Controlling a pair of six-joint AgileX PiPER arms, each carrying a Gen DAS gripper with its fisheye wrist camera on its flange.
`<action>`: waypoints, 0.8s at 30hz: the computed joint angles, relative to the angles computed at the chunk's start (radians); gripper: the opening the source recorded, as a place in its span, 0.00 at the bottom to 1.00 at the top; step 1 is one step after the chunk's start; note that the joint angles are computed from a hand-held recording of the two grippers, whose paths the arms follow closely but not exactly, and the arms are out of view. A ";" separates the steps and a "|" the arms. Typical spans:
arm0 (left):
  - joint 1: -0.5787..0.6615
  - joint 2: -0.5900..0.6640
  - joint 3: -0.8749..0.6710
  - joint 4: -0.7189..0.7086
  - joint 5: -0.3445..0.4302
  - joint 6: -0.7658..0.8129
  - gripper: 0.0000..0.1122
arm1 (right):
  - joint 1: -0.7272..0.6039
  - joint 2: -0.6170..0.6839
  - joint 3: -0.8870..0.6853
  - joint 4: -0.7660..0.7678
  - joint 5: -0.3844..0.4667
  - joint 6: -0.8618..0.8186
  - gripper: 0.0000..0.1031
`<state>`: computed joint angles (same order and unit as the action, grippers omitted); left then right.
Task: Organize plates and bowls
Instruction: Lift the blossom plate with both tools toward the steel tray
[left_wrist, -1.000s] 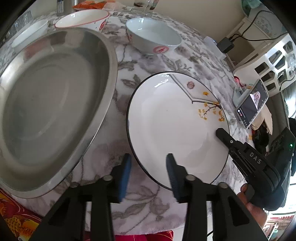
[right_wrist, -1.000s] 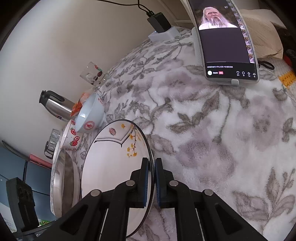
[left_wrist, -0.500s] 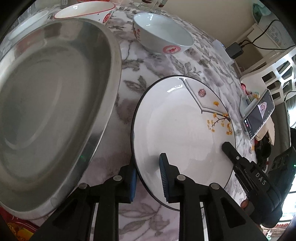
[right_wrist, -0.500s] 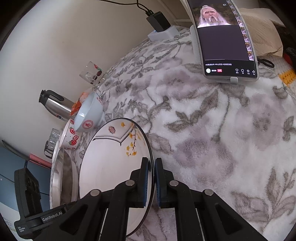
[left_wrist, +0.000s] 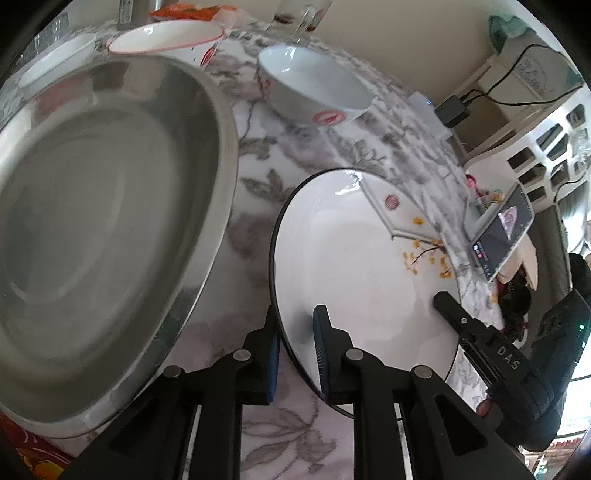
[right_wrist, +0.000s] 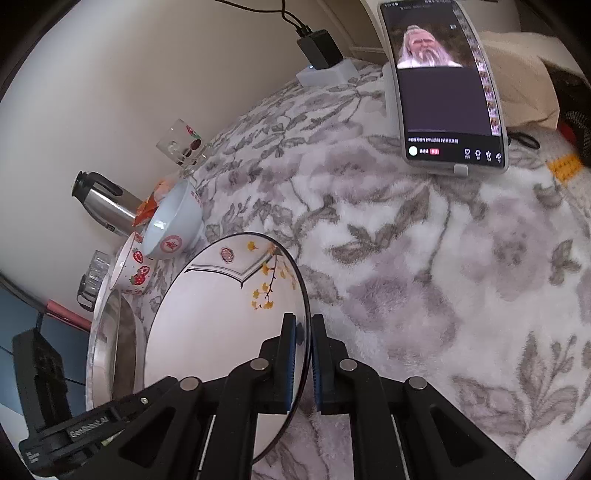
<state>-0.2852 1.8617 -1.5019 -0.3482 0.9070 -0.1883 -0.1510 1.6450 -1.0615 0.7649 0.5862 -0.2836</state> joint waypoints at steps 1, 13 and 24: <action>0.001 -0.008 0.005 -0.004 -0.007 0.007 0.16 | 0.002 -0.004 0.000 -0.009 -0.002 0.005 0.08; -0.007 -0.017 -0.004 -0.036 -0.024 0.052 0.16 | -0.006 -0.035 0.032 -0.025 -0.039 0.013 0.09; -0.013 -0.016 -0.043 -0.032 -0.005 0.063 0.16 | 0.021 -0.094 0.028 -0.152 -0.065 0.139 0.09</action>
<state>-0.2980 1.8462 -1.5445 -0.3803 0.9023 -0.1251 -0.1303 1.5509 -1.0334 0.6125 0.5212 -0.1447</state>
